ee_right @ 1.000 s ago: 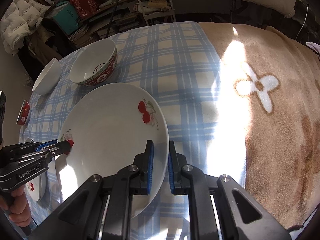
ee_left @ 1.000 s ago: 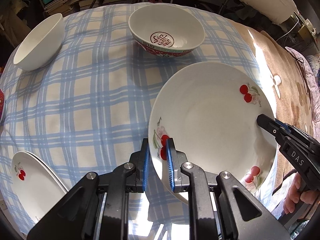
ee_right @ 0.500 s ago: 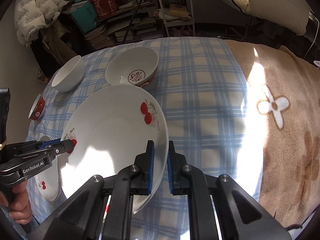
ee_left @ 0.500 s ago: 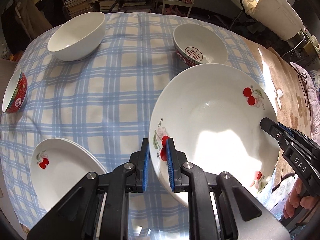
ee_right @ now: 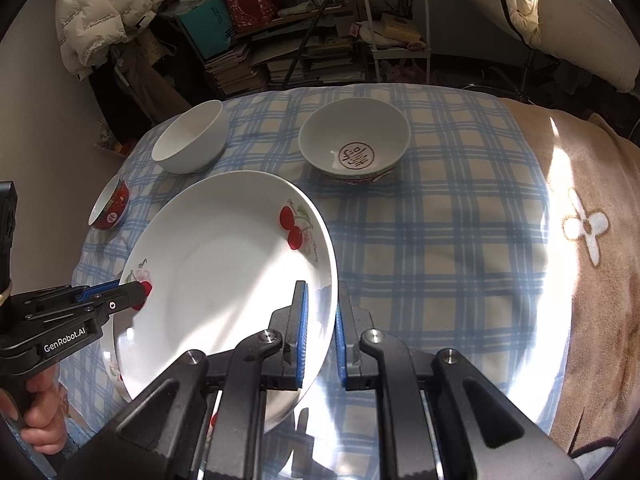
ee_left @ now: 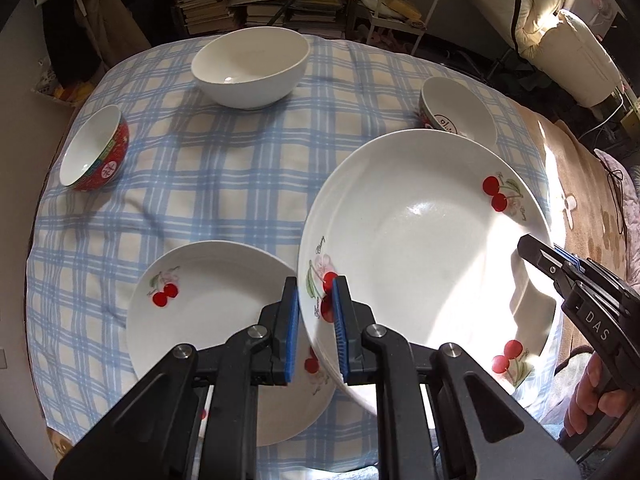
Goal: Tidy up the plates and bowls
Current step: 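Lift and carry the cherry plate with the left tool while the right tool carries its plate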
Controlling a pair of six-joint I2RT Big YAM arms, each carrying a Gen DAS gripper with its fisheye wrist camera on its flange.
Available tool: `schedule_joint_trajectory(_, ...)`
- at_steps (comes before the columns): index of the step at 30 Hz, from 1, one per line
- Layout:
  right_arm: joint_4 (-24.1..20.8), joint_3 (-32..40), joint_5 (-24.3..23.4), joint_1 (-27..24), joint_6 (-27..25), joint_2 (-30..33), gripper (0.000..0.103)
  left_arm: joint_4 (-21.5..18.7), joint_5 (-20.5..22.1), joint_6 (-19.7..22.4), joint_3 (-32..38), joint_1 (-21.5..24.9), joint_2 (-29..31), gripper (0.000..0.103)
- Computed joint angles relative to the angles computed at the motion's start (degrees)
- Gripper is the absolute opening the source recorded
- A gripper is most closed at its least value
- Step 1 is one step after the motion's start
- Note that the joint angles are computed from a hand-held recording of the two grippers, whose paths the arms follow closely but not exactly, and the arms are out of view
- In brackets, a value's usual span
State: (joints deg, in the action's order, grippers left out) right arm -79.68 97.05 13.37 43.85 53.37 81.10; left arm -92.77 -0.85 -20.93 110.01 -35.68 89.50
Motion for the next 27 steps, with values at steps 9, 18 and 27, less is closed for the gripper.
schedule_joint_trajectory(9, -0.6, 7.8, 0.0, 4.5, -0.6, 7.0, 0.013, 0.5, -0.3, -0.8, -7.6, 5.8, -6.7, 0.016)
schedule_joint_trajectory(18, 0.6, 12.1, -2.4, 6.5, -0.2, 13.1, 0.013, 0.7, -0.4, -0.2, -14.0, 11.0, -10.5, 0.016)
schedule_joint_trajectory(27, 3.6, 11.4, -4.5, 7.4, 0.5, 15.6, 0.013, 0.9, -0.3, 0.3, -20.0, 12.8, -12.2, 0.017)
